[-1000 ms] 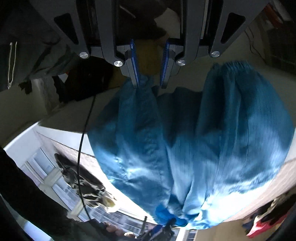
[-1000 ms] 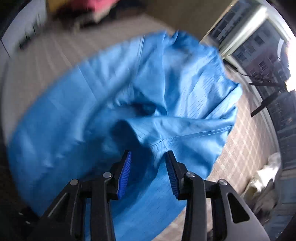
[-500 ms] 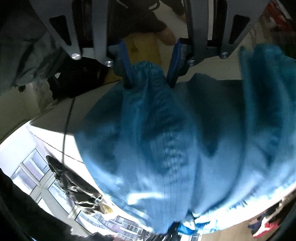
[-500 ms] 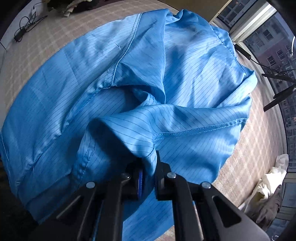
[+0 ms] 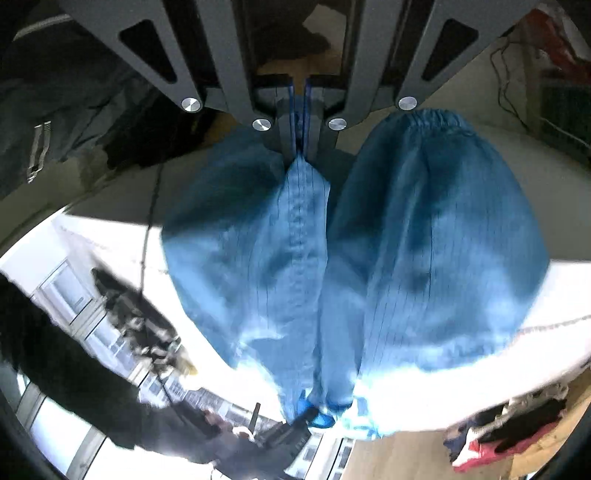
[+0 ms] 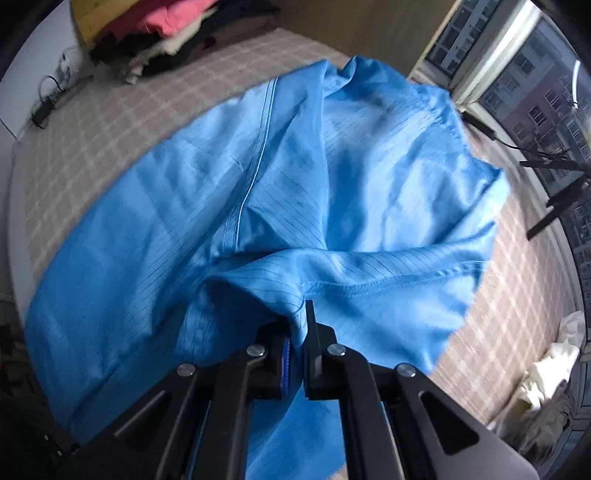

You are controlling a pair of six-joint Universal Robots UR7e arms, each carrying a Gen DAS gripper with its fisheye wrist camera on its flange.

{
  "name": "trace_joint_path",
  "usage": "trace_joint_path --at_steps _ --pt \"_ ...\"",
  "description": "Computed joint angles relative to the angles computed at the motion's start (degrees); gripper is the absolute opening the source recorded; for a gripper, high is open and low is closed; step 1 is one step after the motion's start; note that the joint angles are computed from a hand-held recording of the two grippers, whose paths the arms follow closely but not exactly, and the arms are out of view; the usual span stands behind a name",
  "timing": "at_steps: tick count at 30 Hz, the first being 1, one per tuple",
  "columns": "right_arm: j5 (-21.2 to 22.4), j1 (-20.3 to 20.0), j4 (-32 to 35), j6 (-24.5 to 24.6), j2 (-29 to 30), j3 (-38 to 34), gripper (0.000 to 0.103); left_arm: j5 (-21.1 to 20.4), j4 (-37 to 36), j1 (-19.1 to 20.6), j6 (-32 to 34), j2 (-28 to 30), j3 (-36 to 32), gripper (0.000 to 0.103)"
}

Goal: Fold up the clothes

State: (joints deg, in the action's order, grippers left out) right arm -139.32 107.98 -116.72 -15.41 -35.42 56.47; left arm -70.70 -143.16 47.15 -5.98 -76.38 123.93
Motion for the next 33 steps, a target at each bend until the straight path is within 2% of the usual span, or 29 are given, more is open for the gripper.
trace_joint_path --at_steps 1,3,6,8,9,10,11,15,17,18,19,20,22,24,27,30,33 --pt "-1.1 -0.1 -0.1 -0.3 1.4 -0.9 0.005 0.4 0.0 0.3 0.5 0.8 0.0 0.002" --pt "-2.9 0.3 -4.4 -2.7 2.8 -0.9 0.004 1.2 -0.1 0.9 1.6 2.3 -0.1 0.002" --pt "-1.8 1.0 -2.7 -2.7 3.3 -2.5 0.009 0.0 2.5 1.8 1.6 3.0 -2.0 0.002" --pt "4.0 1.3 1.0 -1.2 1.1 -2.9 0.022 -0.3 6.5 2.1 0.6 2.8 -3.8 0.01" --pt "7.4 1.4 4.1 0.6 -0.3 -3.5 0.038 -0.6 8.9 2.3 0.4 2.4 -4.8 0.012" --pt "11.2 1.6 6.9 2.3 -2.3 -3.6 0.049 -0.1 10.9 2.1 -0.1 1.6 -5.5 0.014" --pt "14.6 1.7 8.6 3.4 -4.2 -3.4 0.05 0.1 12.6 1.5 -0.7 0.8 -5.7 0.013" --pt "23.9 2.1 5.8 2.6 -12.9 3.1 0.057 2.0 24.3 0.3 -1.7 -2.3 -10.3 0.012" --pt "25.8 1.5 -0.6 3.1 -17.7 9.8 0.057 2.8 27.7 -0.5 -1.7 -2.7 -13.5 0.012" --pt "25.9 1.1 -4.0 3.7 -19.8 13.2 0.043 3.2 29.2 -0.8 -1.6 -2.8 -15.3 0.012" --pt "26.1 0.6 -7.1 4.5 -21.6 16.3 0.012 4.2 29.3 -1.5 0.0 -1.9 -17.5 0.012" --pt "26.7 -0.2 -9.7 5.8 -22.5 19.3 0.004 5.2 29.3 -2.0 1.8 -0.9 -19.8 0.012" --pt "27.4 -1.7 -14.9 8.3 -24.0 24.9 0.005 6.3 28.1 -2.3 6.8 3.0 -25.7 0.012" --pt "26.8 -2.9 -19.6 9.0 -22.8 28.2 0.005 6.8 25.8 -1.8 12.1 7.9 -31.7 0.013" --pt "29.9 -3.9 -26.5 9.6 -19.9 31.9 0.005 7.1 21.4 -0.4 23.6 16.1 -40.3 0.013" --pt "32.1 -3.9 -29.6 10.0 -17.6 33.3 0.006 3.0 22.1 2.3 31.5 26.7 -52.3 0.013" --pt "35.2 -4.3 -28.7 11.8 -18.7 33.7 0.007 -0.9 28.0 4.7 34.3 36.2 -64.6 0.013"
